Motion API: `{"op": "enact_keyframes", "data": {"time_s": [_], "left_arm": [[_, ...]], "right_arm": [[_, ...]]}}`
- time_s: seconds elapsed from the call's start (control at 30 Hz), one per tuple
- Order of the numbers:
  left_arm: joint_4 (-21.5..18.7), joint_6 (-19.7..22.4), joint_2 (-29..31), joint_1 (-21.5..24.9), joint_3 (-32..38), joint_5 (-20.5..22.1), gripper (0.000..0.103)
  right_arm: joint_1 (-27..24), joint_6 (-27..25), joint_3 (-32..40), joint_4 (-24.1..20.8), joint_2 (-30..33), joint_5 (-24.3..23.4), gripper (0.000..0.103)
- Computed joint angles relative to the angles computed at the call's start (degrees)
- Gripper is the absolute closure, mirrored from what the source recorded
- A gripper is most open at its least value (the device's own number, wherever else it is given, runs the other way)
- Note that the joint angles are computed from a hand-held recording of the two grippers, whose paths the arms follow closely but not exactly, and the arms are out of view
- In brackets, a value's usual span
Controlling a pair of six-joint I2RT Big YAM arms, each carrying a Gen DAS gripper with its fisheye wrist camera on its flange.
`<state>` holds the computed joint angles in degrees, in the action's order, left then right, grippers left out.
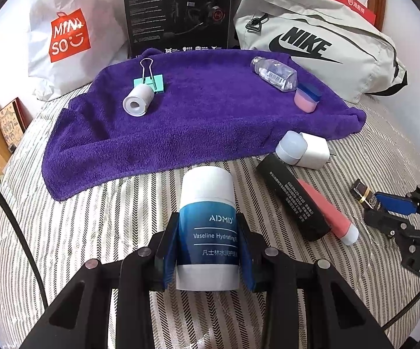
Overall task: Organize rigid objects
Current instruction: 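Lower the ADMD stick by the clip with the left tool while the right tool sets the lighter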
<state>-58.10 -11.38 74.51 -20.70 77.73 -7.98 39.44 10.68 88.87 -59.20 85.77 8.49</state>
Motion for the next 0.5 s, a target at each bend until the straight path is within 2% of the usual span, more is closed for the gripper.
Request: {"op": "enact_keyframes", "data": {"time_s": [0.07, 0.2, 0.33, 0.5], "left_arm": [[-0.08, 0.02, -0.11, 0.29, 0.03, 0.6, 0.069], [-0.36, 0.13, -0.21, 0.34, -0.04, 0.54, 0.069], [0.24, 0.12, 0.29, -0.29, 0.15, -1.01, 0.069], [-0.46, -0.69, -0.11, 1.53, 0.27, 2.9, 0.069]], "right_arm": [[-0.46, -0.13, 0.91, -0.92, 0.55, -1.29, 0.08], [-0.35, -1.42, 2.68, -4.07, 1.25, -2.27, 0.08], [0.35, -2.65, 2.0, -3.05, 1.1, -0.85, 0.08], [-0.34, -2.04, 2.52, -3.18, 1.39, -2.8, 0.08]]}}
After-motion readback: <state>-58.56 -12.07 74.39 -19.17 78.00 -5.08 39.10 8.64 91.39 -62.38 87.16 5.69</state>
